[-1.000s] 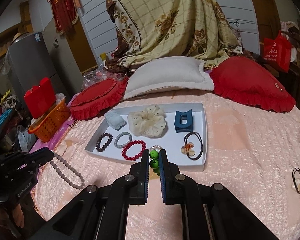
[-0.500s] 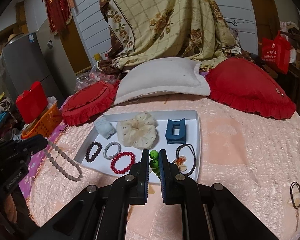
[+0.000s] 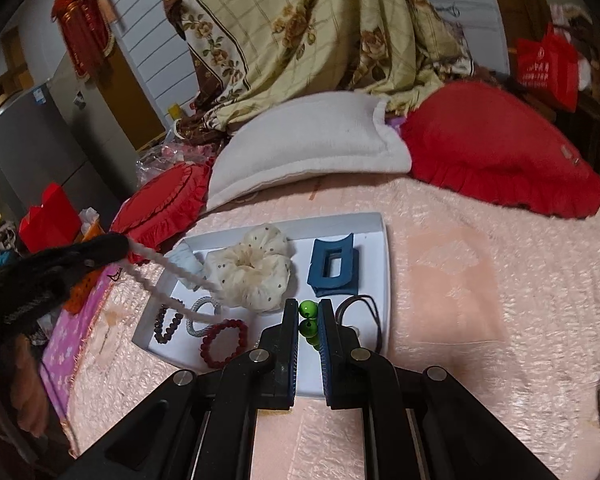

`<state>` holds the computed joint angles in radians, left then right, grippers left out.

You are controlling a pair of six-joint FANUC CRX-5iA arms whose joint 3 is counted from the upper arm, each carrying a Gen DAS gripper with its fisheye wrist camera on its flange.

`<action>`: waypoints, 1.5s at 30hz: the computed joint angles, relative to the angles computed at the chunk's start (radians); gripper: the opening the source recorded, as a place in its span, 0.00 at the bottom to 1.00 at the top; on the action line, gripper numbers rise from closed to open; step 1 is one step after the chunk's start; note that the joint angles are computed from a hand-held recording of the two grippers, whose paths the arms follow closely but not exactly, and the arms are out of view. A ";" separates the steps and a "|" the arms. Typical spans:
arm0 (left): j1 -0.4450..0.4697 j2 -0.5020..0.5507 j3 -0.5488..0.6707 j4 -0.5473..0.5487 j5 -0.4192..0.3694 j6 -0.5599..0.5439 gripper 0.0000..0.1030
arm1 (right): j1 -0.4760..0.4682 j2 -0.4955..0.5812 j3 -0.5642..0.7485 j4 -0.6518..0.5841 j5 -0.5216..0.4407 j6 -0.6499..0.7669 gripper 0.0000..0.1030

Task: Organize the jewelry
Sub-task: 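Lower the green bracelet into the box with the right tool while the left tool lowers the white necklace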

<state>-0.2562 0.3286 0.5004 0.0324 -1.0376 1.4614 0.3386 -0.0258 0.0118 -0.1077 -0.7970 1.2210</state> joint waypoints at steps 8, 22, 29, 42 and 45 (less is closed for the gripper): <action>0.016 0.123 0.083 0.069 -0.069 0.025 0.08 | -0.030 0.100 0.100 -0.132 -0.050 0.058 0.09; 0.087 0.150 0.077 -0.023 -0.029 0.082 0.08 | -0.031 0.188 0.122 -0.155 -0.064 0.056 0.09; 0.099 0.181 0.085 -0.057 -0.036 0.113 0.11 | 0.037 0.188 0.060 0.045 -0.027 -0.006 0.08; 0.133 0.069 -0.073 0.006 0.060 0.090 0.42 | 0.095 0.119 -0.056 0.219 0.065 -0.154 0.45; 0.138 0.006 -0.142 -0.006 0.099 0.101 0.43 | 0.123 0.099 -0.076 0.247 0.074 -0.166 0.45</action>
<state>-0.1183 0.3345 0.3583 0.0265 -0.9390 1.5624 0.4618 0.0736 -0.0641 0.1391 -0.7227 1.0548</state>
